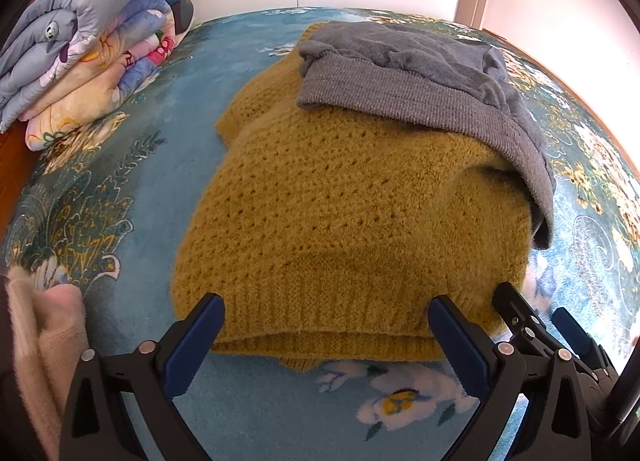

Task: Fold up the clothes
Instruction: 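Move both grippers toward the grey sweatshirt lying on the yellow sweater, then grasp the grey sweatshirt hem with the left gripper and lift it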

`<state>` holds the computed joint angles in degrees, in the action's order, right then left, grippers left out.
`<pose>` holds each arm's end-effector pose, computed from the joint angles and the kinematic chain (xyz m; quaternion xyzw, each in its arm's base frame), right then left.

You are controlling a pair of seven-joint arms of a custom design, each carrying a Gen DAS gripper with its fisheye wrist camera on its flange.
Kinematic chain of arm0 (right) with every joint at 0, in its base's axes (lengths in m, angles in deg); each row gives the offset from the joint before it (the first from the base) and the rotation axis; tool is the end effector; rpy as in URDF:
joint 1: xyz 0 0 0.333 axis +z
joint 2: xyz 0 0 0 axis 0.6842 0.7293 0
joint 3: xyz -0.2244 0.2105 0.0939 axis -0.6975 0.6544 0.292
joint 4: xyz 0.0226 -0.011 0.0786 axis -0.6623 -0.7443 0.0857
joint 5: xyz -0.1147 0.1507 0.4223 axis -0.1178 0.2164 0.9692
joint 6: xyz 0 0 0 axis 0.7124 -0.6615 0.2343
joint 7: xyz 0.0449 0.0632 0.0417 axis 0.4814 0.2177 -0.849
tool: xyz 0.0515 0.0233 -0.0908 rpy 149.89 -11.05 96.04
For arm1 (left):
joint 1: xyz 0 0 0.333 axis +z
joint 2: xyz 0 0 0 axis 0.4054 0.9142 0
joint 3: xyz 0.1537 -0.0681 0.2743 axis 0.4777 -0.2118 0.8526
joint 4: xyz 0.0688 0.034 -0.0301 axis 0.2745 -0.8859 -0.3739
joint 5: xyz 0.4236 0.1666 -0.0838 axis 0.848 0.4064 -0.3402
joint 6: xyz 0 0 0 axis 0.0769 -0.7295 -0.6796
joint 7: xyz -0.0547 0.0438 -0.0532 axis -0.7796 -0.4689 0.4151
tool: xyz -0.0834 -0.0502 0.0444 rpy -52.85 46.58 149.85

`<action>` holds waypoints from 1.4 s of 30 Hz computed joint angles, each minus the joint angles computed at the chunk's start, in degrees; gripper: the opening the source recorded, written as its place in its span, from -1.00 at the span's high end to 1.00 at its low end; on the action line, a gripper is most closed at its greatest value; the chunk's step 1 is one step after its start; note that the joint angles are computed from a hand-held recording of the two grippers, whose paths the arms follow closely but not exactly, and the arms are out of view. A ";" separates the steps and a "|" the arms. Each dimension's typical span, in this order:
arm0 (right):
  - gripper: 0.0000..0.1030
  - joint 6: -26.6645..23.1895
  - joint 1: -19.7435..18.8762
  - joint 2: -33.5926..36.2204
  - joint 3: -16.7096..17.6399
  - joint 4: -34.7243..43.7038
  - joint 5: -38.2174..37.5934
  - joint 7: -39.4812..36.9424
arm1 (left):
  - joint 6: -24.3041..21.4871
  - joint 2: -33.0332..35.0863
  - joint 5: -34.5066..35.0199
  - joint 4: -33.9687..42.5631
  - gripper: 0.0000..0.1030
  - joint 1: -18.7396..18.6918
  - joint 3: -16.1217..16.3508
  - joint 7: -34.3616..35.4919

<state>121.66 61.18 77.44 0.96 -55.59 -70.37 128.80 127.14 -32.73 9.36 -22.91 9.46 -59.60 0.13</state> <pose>0.6226 0.2659 0.4580 -0.7468 0.5824 -0.0860 0.3093 0.5749 -0.2823 0.4950 -0.8589 0.4367 -0.1219 0.2381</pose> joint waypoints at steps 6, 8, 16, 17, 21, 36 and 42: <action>-1.00 -1.07 -0.64 0.43 -0.40 0.82 1.16 0.72 | 4.91 -1.28 1.69 0.16 -1.00 0.39 0.13 -0.16; -1.00 -0.48 -0.71 0.22 -0.88 0.63 -0.65 3.21 | 7.31 -0.25 1.46 1.70 -1.00 0.64 0.25 1.83; -1.00 1.71 -1.38 -1.37 -4.32 -0.82 -25.00 29.46 | 11.13 11.63 -11.47 15.54 -1.00 0.36 1.77 15.24; -1.00 1.11 -1.79 -1.37 -4.21 -0.76 -24.92 30.29 | 12.65 12.67 -13.29 16.42 -1.00 0.32 1.98 15.64; -1.00 -0.11 -3.08 -1.09 -3.60 -0.46 -21.33 29.48 | 15.00 15.66 -15.45 19.51 -0.94 -0.53 3.54 13.64; -1.00 0.11 -3.90 -1.71 -2.83 -1.55 -11.12 20.90 | 15.05 14.68 -14.95 21.61 0.76 -1.39 5.51 1.83; -1.00 -0.88 -4.01 -4.23 -2.79 -3.42 -7.90 15.30 | 13.60 6.54 -3.70 18.70 0.87 -2.45 4.22 3.51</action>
